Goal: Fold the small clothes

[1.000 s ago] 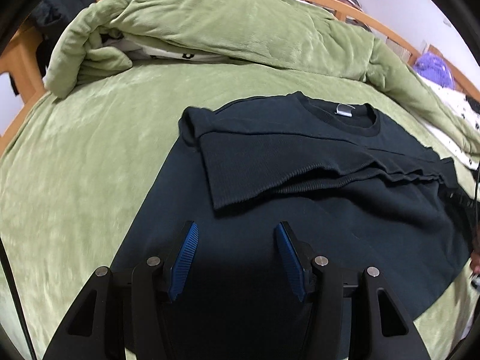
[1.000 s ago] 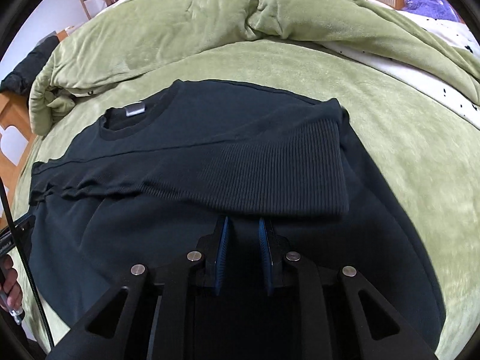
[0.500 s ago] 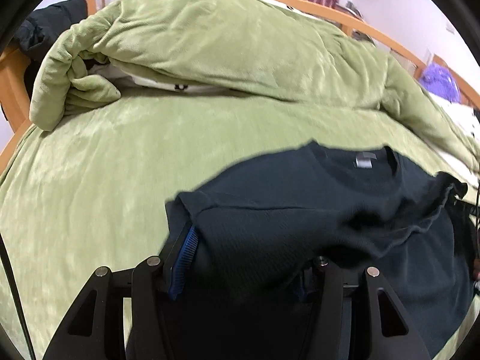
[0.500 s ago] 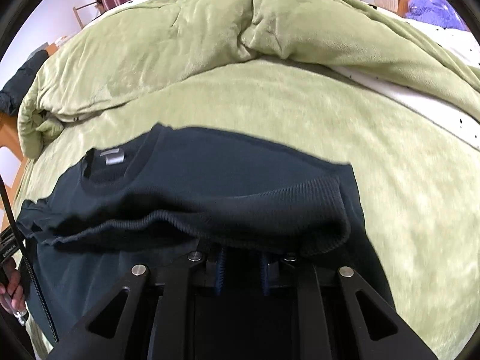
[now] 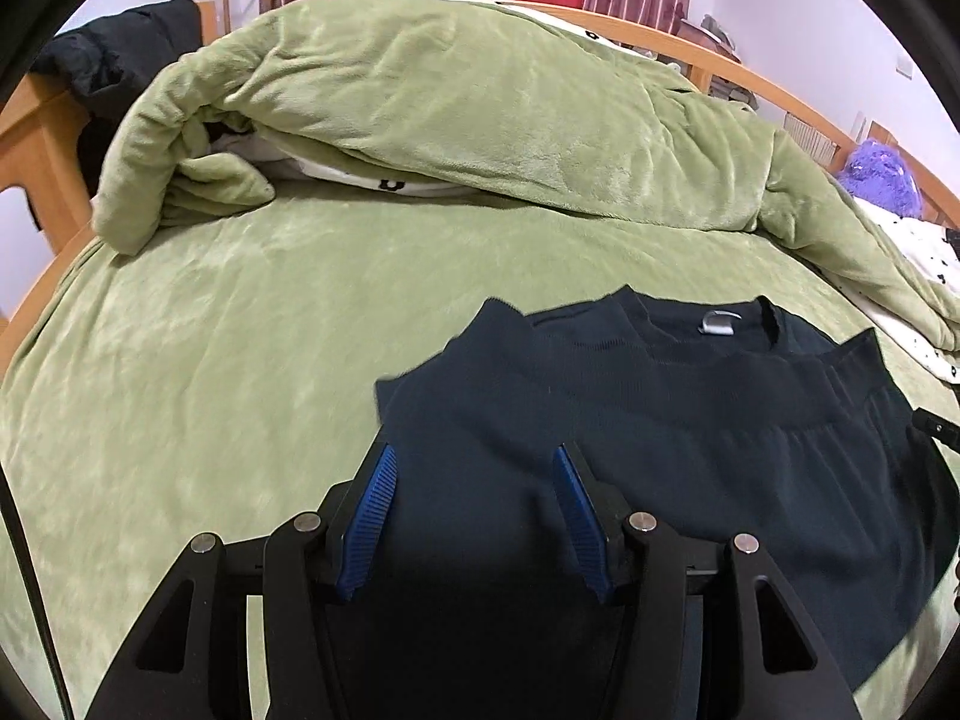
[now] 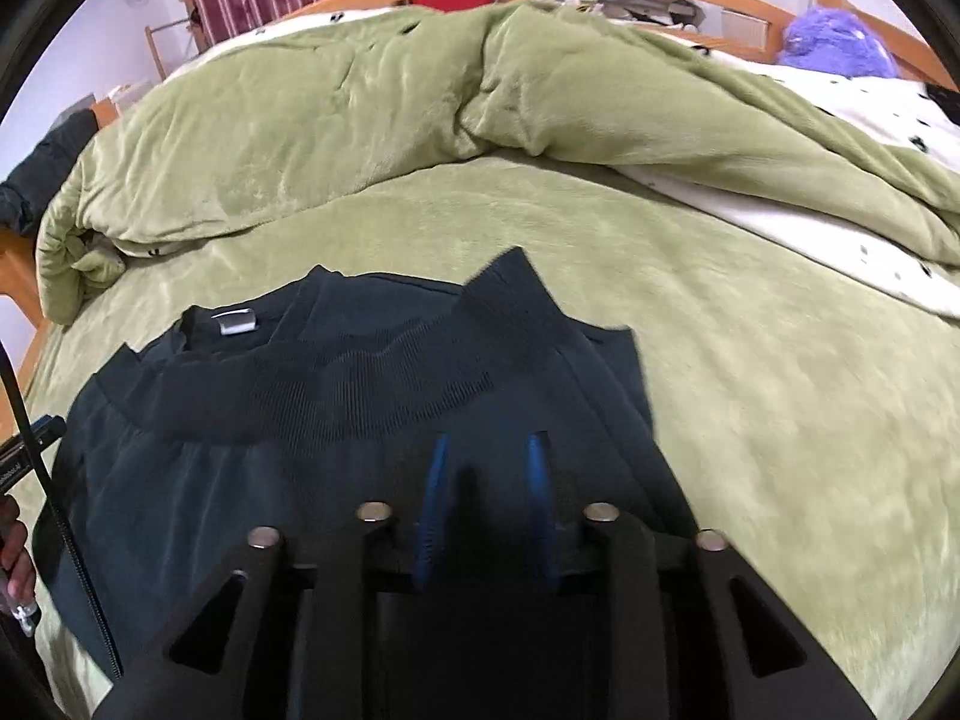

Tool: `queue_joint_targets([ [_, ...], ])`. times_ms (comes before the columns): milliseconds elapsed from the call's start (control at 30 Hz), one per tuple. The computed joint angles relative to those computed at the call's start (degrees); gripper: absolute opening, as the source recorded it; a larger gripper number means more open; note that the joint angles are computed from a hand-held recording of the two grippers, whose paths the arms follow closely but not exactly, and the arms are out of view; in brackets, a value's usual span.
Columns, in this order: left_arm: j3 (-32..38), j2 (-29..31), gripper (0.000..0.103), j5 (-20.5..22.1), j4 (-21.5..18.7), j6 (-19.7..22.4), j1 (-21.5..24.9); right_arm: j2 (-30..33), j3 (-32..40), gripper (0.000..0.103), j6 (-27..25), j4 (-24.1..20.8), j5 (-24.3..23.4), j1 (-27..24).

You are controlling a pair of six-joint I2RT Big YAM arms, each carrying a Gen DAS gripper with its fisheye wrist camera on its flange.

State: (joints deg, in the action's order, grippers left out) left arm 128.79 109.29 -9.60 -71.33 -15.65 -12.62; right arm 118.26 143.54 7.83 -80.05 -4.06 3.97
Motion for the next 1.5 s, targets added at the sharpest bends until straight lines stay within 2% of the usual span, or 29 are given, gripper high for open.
queue_joint_targets([
  [133, -8.81, -6.99, 0.054, -0.08, 1.91, -1.85, -0.35, -8.21, -11.67, 0.041, 0.92, 3.85, -0.87, -0.58],
  [300, -20.0, -15.93, 0.056, 0.3, 5.62, -5.11, 0.21, -17.22, -23.66, 0.045, -0.26, 8.89, 2.29, -0.67],
  [467, -27.11, -21.15, 0.056, 0.12, 6.92, -6.19, 1.16, -23.11, -31.48, 0.05, -0.42, 10.98, 3.16, -2.72],
  [600, -32.33, -23.87, 0.056, 2.21, 8.4, -7.48, 2.03, -26.53, -37.71, 0.054, 0.81, 13.07, 1.89, -5.34],
  [733, -34.78, -24.22, 0.056, 3.84, 9.61, -7.38, 2.13, -26.81, -39.97, 0.054, 1.4, 12.8, 0.5, -6.56],
  [867, -35.96, -23.94, 0.056, 7.75, 10.7, -7.24, 2.42, -26.49, -40.41, 0.054, 0.04, 12.89, 0.18, -6.45],
  [1033, -35.04, -22.62, 0.055, 9.56, 11.05, -7.48, 2.08, -25.23, -39.48, 0.054, 2.4, 13.14, -3.38, -6.55],
  [1167, -34.62, -21.68, 0.055, 8.06, 10.88, -6.75, 1.14, -23.81, -38.79, 0.057, 1.54, 12.95, -0.18, -4.94],
  [1233, -35.0, -21.82, 0.044, 7.27, 11.12, -6.2, 0.83, -23.37, -38.88, 0.057, 0.76, 13.1, 1.54, -4.36],
  [1267, -35.25, -22.01, 0.039, 6.1, 11.2, -5.87, 0.5, -23.38, -39.15, 0.055, 0.47, 13.48, 1.97, -4.19],
  [1300, -35.65, -22.38, 0.029, 5.26, 11.44, -5.53, 0.4, -23.59, -39.61, 0.045, -0.15, 14.15, 1.9, -4.07],
  [1333, -36.14, -22.87, 0.02, 4.63, 11.91, -4.91, 0.27, -23.69, -39.77, 0.023, -0.86, 14.45, 2.1, -3.96],
  [1367, -36.87, -23.62, 0.017, 4.39, 12.79, -4.36, 0.23, -23.92, -39.96, 0.014, -1.83, 14.82, 2.09, -3.86],
  [1500, -39.09, -26.16, 0.014, 4.11, 14.95, -2.28, 0.18, -25.64, -40.54, 0.009, -3.55, 16.02, 2.5, -4.39],
])
